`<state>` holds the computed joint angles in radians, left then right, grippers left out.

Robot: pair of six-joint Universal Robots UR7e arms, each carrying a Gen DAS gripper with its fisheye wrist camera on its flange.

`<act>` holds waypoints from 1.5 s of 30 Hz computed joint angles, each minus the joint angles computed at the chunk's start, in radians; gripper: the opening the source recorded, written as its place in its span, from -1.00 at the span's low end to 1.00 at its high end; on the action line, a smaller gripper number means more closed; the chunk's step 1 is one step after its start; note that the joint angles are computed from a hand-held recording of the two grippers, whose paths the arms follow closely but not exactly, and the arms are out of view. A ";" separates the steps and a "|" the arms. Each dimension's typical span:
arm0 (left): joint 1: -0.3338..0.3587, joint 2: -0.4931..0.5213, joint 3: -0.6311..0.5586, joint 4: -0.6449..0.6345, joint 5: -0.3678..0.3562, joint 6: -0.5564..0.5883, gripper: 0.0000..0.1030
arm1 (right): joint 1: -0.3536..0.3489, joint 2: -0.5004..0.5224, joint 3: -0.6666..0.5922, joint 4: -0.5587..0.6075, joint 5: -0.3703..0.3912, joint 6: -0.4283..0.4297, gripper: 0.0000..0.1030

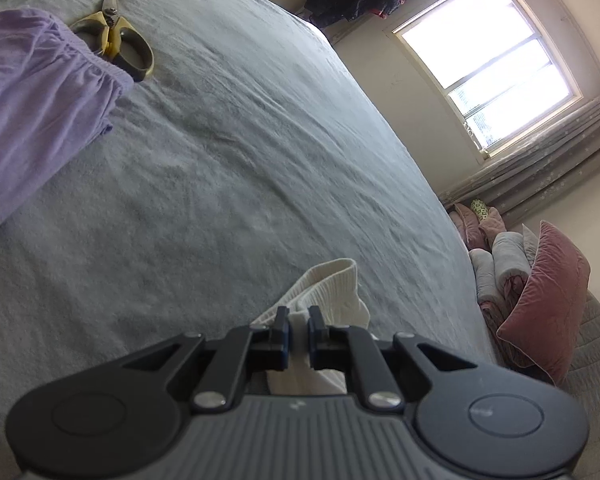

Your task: Fold clothes

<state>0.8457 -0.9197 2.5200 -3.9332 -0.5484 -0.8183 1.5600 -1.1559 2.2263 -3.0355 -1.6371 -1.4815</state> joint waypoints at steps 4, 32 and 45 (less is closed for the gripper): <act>-0.013 -0.026 0.000 0.186 0.053 -0.057 -0.79 | -0.012 0.040 -0.001 -0.032 -0.017 0.037 -1.00; -0.074 0.141 -0.275 0.277 -0.121 0.340 0.08 | -0.116 0.058 -0.208 -0.195 -0.104 0.488 -0.27; -0.044 0.230 -0.424 0.497 -0.300 0.477 0.08 | -0.130 0.140 -0.361 -0.201 -0.212 0.582 0.02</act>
<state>0.8016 -0.6895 2.0957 -3.4365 -0.8481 -0.3416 1.4303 -1.0157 1.8654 -3.2368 -1.8489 -0.8999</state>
